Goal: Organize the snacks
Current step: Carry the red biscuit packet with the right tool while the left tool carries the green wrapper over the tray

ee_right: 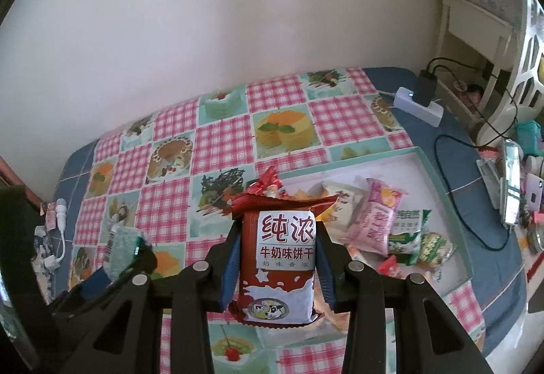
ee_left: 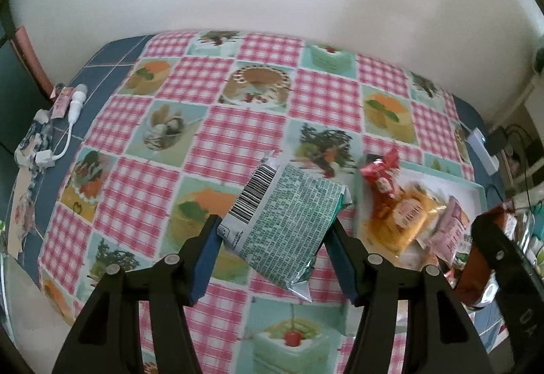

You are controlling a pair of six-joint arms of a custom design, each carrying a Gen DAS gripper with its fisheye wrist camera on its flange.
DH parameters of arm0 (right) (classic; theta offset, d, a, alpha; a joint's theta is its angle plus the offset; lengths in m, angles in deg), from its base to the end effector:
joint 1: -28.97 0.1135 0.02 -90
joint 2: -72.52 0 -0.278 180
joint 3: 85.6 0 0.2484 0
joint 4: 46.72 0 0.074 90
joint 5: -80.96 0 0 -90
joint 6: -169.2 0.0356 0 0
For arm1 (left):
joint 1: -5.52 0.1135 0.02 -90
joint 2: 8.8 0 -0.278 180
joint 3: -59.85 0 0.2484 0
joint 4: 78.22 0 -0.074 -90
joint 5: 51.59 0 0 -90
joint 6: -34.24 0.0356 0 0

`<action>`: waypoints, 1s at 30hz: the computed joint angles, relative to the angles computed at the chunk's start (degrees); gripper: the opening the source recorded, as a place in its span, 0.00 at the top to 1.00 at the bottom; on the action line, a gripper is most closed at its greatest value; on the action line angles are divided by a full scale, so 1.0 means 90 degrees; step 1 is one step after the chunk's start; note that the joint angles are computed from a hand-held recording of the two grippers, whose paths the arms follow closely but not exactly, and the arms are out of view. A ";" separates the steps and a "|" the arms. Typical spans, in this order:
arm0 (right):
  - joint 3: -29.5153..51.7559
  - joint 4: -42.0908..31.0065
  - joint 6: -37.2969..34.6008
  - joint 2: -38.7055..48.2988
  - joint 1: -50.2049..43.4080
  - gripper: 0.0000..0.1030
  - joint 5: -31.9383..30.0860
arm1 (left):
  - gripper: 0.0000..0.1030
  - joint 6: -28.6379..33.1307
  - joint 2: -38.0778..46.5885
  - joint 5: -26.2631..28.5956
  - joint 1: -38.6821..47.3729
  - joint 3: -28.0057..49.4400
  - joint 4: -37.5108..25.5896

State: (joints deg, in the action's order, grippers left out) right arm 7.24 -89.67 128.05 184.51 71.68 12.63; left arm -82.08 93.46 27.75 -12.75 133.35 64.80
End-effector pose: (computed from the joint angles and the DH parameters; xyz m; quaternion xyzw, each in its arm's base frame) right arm 0.3093 0.2677 0.1952 0.0963 0.9494 0.0425 0.2959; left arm 0.3264 -0.1008 0.1663 -0.0878 0.9697 0.0047 0.2280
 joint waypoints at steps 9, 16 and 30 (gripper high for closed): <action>-0.0782 0.0095 -0.0072 -0.0593 -0.0462 0.59 -0.0027 | 0.39 -0.0142 0.0202 -0.0328 -0.0698 0.0222 -0.0001; -0.1222 0.0209 -0.0127 -0.0875 -0.0797 0.59 -0.0238 | 0.39 -0.0207 0.0290 -0.0564 -0.1115 0.0334 0.0037; -0.2273 0.0743 -0.0034 -0.1460 -0.1782 0.59 -0.0772 | 0.39 -0.0108 0.0652 -0.0759 -0.1613 0.0759 0.0140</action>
State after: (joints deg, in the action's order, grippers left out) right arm -13.22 -82.99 127.74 171.37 55.64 5.67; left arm -83.05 99.33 20.92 -27.26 140.18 66.06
